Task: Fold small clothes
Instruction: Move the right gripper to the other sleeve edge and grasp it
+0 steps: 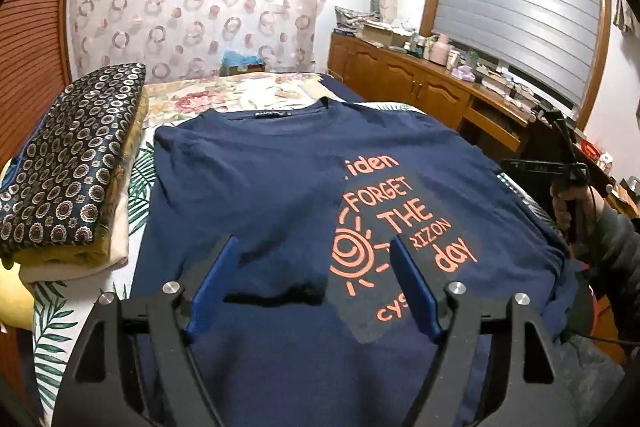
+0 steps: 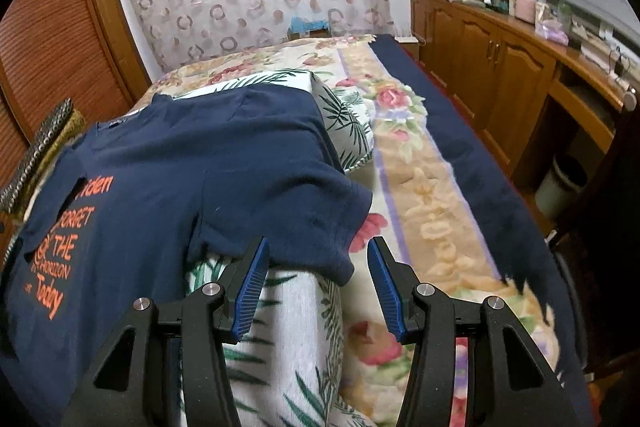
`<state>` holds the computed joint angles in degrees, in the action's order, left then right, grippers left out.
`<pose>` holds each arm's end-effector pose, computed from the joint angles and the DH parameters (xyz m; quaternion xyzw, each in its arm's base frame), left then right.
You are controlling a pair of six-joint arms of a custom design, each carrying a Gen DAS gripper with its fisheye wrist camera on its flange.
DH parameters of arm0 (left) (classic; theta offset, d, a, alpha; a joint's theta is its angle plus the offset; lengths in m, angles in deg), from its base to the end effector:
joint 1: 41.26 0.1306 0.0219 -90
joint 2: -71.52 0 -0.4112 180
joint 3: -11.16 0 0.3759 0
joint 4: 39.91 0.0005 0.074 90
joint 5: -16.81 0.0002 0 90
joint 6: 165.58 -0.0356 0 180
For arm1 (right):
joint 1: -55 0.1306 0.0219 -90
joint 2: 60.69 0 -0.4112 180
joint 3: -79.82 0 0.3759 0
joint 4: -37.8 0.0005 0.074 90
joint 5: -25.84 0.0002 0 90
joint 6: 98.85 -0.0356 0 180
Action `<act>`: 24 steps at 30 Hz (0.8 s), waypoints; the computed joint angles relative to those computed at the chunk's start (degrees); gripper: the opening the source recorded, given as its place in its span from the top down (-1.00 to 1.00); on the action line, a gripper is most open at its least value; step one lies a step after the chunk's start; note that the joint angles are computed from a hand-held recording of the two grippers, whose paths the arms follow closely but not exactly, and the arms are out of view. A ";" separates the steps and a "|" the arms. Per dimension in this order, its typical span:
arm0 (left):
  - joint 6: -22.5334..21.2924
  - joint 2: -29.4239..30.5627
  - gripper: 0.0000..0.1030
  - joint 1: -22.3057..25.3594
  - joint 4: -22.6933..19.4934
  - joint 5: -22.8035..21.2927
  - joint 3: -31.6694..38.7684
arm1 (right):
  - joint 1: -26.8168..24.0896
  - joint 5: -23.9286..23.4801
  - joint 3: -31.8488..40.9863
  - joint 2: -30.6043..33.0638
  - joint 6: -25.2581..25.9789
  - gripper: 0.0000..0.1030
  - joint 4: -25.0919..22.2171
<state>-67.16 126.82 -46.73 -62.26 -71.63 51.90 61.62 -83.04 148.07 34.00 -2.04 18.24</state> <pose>0.2379 -0.0243 0.3082 -0.0169 0.8944 -0.0661 0.4421 0.4624 0.0648 0.2954 -0.1680 0.9012 0.1515 0.3698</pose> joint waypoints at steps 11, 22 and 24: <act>1.19 0.25 -0.52 -0.94 0.74 -3.21 -0.54 | -1.10 -6.79 4.03 3.32 1.32 0.37 -5.64; 1.58 0.00 -0.52 -1.74 1.10 -5.00 -0.78 | 2.11 3.74 0.67 -0.51 6.89 0.90 -0.24; 1.73 -0.25 -0.52 -1.71 1.39 -5.35 -0.94 | 2.60 3.60 -0.08 -1.74 6.55 0.90 1.65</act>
<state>-65.43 126.57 -48.44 -60.87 -76.98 50.96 64.22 -79.44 147.99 32.26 4.52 19.89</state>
